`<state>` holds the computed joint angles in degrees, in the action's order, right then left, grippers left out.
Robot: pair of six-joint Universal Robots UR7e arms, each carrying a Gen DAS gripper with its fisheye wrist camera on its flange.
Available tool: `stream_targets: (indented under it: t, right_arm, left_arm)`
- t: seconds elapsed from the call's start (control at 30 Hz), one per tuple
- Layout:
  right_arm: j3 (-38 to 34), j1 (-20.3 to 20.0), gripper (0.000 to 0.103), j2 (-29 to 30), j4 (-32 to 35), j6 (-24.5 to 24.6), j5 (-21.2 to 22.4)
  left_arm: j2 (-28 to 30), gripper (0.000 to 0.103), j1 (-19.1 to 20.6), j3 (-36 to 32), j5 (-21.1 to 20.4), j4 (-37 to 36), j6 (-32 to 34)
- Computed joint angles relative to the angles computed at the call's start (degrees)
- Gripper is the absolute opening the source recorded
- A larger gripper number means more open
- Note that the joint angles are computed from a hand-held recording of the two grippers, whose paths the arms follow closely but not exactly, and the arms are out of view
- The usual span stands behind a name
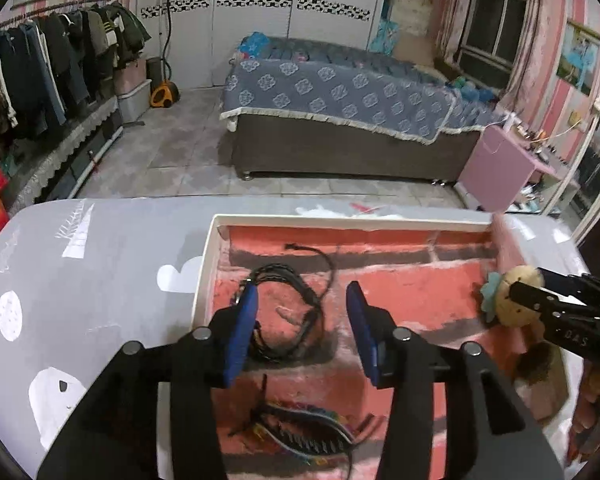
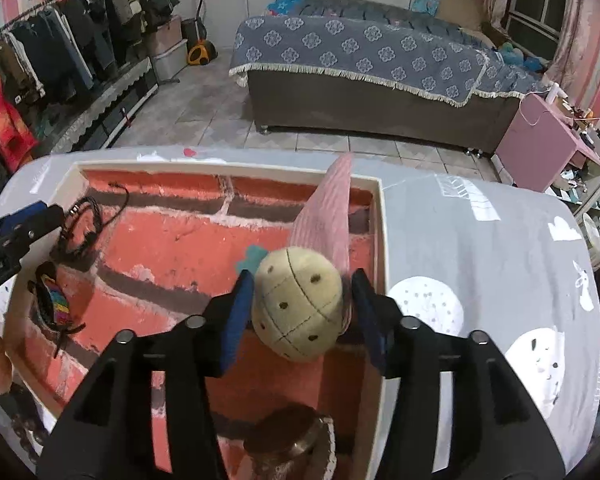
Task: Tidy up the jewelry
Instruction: 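Open the left tool to drop the hair tie while the right releases the ball into the tray, then withdraw both tools and move toward the black claw clip and orange scrunchie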
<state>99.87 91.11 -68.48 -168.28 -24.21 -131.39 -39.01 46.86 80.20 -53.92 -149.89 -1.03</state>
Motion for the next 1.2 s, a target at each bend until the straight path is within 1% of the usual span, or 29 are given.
stream_targets:
  t: [0.03,0.1,0.17,0.2,0.27,0.3,0.37,0.4,0.43,0.5,0.53,0.57,0.6,0.67,0.7,0.73,0.8,0.87,0.97,1.03,1.07,1.13,1.2]
  right_arm:
    - [0.4,0.3,0.059,-1.0,0.2,0.2,0.6]
    - [1.5,1.3,0.061,-3.1,-0.9,-0.8,1.0]
    - [3.1,2.5,0.063,-5.6,-2.5,-2.0,1.8]
    - [4.9,3.4,0.065,-7.8,-4.7,-3.1,2.0]
    - [8.0,5.0,0.068,-11.1,-8.6,-5.6,1.3]
    - [10.8,6.4,0.068,-13.2,-12.9,-8.3,-0.3]
    - [14.9,8.0,0.069,-16.6,-17.3,-11.2,-1.4]
    - [17.4,8.7,0.071,-18.6,-19.1,-12.0,-1.7]
    - [20.7,9.3,0.071,-21.3,-20.9,-12.8,-1.5]
    - [27.8,10.1,0.073,-26.3,-25.4,-14.3,-1.4]
    - [30.3,10.0,0.073,-27.9,-26.9,-14.5,-1.3]
    - [33.2,9.8,0.073,-30.1,-27.9,-14.1,-0.8]
    - [37.0,9.1,0.073,-33.7,-27.4,-12.2,0.5]
    - [42.5,8.4,0.073,-37.7,-29.3,-9.9,1.7]
    - [44.2,8.3,0.073,-38.6,-30.1,-9.4,1.9]
    - [47.0,7.8,0.073,-40.7,-30.9,-8.4,2.8]
    - [50.7,7.7,0.073,-41.2,-35.7,-8.2,1.3]
    - [53.2,7.8,0.073,-41.3,-39.1,-8.5,0.4]
    - [55.3,8.0,0.073,-40.8,-41.4,-9.0,-0.7]
    - [56.2,7.6,0.073,-40.1,-43.0,-9.8,-1.2]
    - [56.7,7.1,0.073,-40.8,-42.5,-9.7,-0.6]
    - [57.5,5.9,0.073,-41.8,-42.2,-9.5,0.0]
    - [57.4,5.2,0.073,-42.1,-41.2,-9.0,0.2]
  left_arm:
    - [-0.7,0.048,-0.3,0.5,-0.2,-0.7,0.5]
    - [-2.6,0.049,-0.8,1.6,-1.4,-2.0,1.9]
    - [-5.4,0.052,-1.5,3.9,-2.0,-4.4,3.1]
    - [-7.2,0.055,-1.9,5.9,-1.3,-6.6,4.5]
    - [-11.1,0.056,-3.1,10.9,2.0,-10.7,7.1]
    - [-12.5,0.056,-3.5,12.9,3.1,-12.0,7.9]
    - [-16.7,0.056,-5.5,19.4,10.6,-14.4,10.2]
    - [-19.3,0.056,-6.6,23.6,13.6,-17.0,11.2]
    - [-21.5,0.056,-7.0,26.3,14.3,-18.2,11.3]
    - [-27.5,0.056,-8.3,33.5,15.9,-19.1,8.3]
    - [-30.3,0.056,-8.8,36.5,15.6,-18.9,6.7]
    - [-33.7,0.056,-9.7,40.3,16.4,-19.2,4.5]
    - [-35.6,0.056,-10.4,42.7,17.1,-19.7,3.4]
    - [-40.4,0.056,-12.3,48.4,18.4,-19.7,-0.2]
    - [-41.9,0.058,-13.7,50.8,19.0,-19.1,-2.6]
    - [-43.7,0.058,-14.6,52.9,19.3,-18.4,-4.0]
    - [-46.2,0.058,-16.3,56.3,20.2,-17.4,-7.3]
    - [-49.0,0.058,-18.1,59.1,20.6,-14.7,-11.8]
    - [-51.0,0.058,-20.5,61.8,21.0,-11.6,-15.2]
    - [-51.6,0.058,-21.9,63.3,20.2,-10.8,-16.9]
    - [-51.9,0.058,-22.5,63.8,19.6,-9.8,-17.5]
    - [-51.5,0.058,-23.7,64.6,20.0,-9.2,-18.8]
    - [-51.9,0.060,-24.4,64.9,18.6,-7.8,-20.2]
